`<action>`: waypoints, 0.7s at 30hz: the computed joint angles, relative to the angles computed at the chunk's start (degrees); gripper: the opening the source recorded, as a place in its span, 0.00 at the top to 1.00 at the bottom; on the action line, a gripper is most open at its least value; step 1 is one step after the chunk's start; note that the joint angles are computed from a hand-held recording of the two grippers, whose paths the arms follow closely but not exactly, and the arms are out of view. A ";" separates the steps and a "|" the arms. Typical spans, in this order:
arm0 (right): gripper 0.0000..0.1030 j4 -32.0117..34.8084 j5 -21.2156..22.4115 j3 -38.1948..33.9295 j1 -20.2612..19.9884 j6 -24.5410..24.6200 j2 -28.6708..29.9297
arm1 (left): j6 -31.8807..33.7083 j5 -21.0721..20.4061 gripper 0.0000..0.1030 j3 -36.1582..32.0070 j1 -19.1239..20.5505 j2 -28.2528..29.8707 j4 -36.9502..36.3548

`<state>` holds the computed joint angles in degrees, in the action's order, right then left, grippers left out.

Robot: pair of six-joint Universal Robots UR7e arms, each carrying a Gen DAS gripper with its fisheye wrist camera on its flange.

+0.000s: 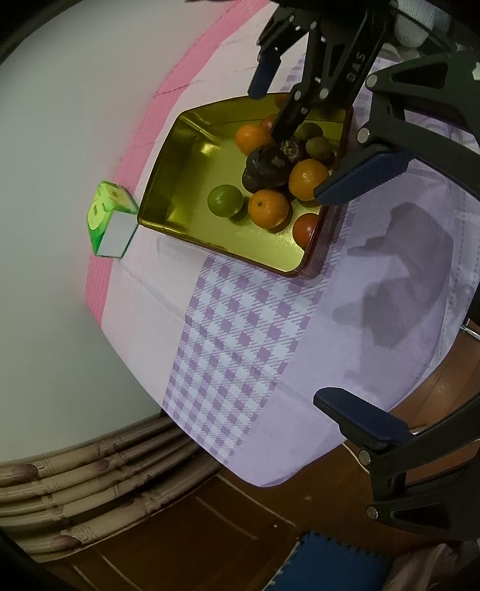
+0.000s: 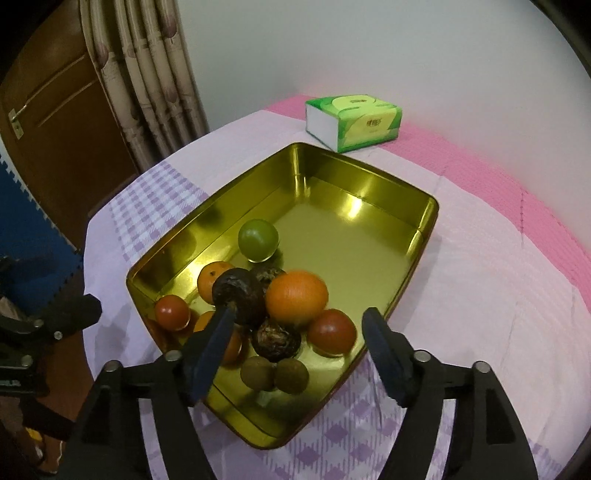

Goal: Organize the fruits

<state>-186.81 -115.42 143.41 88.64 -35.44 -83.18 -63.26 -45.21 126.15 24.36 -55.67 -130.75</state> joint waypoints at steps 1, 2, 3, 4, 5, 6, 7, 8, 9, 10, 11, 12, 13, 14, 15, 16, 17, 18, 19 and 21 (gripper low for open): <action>0.20 -0.28 -0.36 0.14 0.20 0.04 -0.13 | -0.09 0.01 0.05 -0.07 0.01 0.11 0.10; 0.17 -0.73 -1.08 0.37 0.54 0.13 -0.29 | -0.19 0.11 0.05 -0.10 -0.02 0.16 0.21; 0.17 -0.55 -0.99 0.59 0.58 0.14 -0.76 | -0.22 0.17 0.05 -0.13 -0.07 0.21 0.25; 0.16 -0.20 -0.69 0.82 0.59 0.24 -1.37 | -0.32 0.24 0.05 -0.16 -0.12 0.30 0.34; 0.15 -0.18 -0.68 1.11 0.71 0.44 -1.88 | -0.40 0.33 0.05 -0.20 -0.16 0.34 0.48; 0.14 -0.68 -1.07 1.43 1.02 0.52 -2.21 | -0.41 0.32 0.05 -0.16 -0.23 0.33 0.44; 0.12 -1.22 -1.76 1.63 1.42 0.64 -2.27 | -0.44 0.31 0.05 -0.15 -0.25 0.33 0.45; 0.11 -1.29 -2.27 1.86 1.71 0.86 -2.60 | -0.43 0.37 0.05 -0.13 -0.30 0.37 0.45; 0.10 -0.95 -2.53 2.14 1.92 1.32 -3.24 | -0.39 0.41 0.05 -0.17 -0.32 0.47 0.52; 0.10 -0.99 -2.79 2.45 2.09 1.52 -3.70 | -0.38 0.41 0.05 -0.20 -0.36 0.56 0.57; 0.10 -1.21 -3.12 2.87 2.34 1.56 -4.17 | -0.42 0.45 0.05 -0.23 -0.47 0.64 0.72; 0.09 -1.26 -3.49 3.19 2.59 1.54 -4.54 | -0.41 0.54 0.05 -0.28 -0.58 0.73 0.79; 0.09 -1.57 -3.90 3.51 2.79 1.45 -4.78 | -0.37 0.60 0.05 -0.30 -0.70 0.81 0.84; 0.08 -1.77 -4.46 3.80 3.05 1.57 -4.94 | -0.24 0.67 0.05 -0.34 -0.82 0.94 0.86; 0.08 -1.43 -4.73 3.93 3.17 1.71 -5.23 | -0.19 0.71 0.05 -0.33 -0.91 1.02 0.81; 0.07 -1.15 -4.92 4.09 3.29 1.88 -5.47 | -0.19 0.70 0.05 -0.36 -1.03 1.16 0.82; 0.07 -1.01 -4.92 4.28 3.32 1.98 -5.72 | -0.12 0.73 0.05 -0.42 -1.13 1.28 0.86; 0.07 -0.90 -4.82 4.47 3.30 2.05 -5.99 | -0.09 0.84 0.05 -0.46 -1.22 1.37 0.92; 0.07 -0.82 -4.87 4.55 3.35 2.19 -6.10 | -0.09 0.96 0.05 -0.48 -1.31 1.42 0.95; 0.07 -0.71 -5.92 4.49 3.69 2.88 -5.93 | -0.29 1.06 0.05 -0.46 -1.53 1.49 1.06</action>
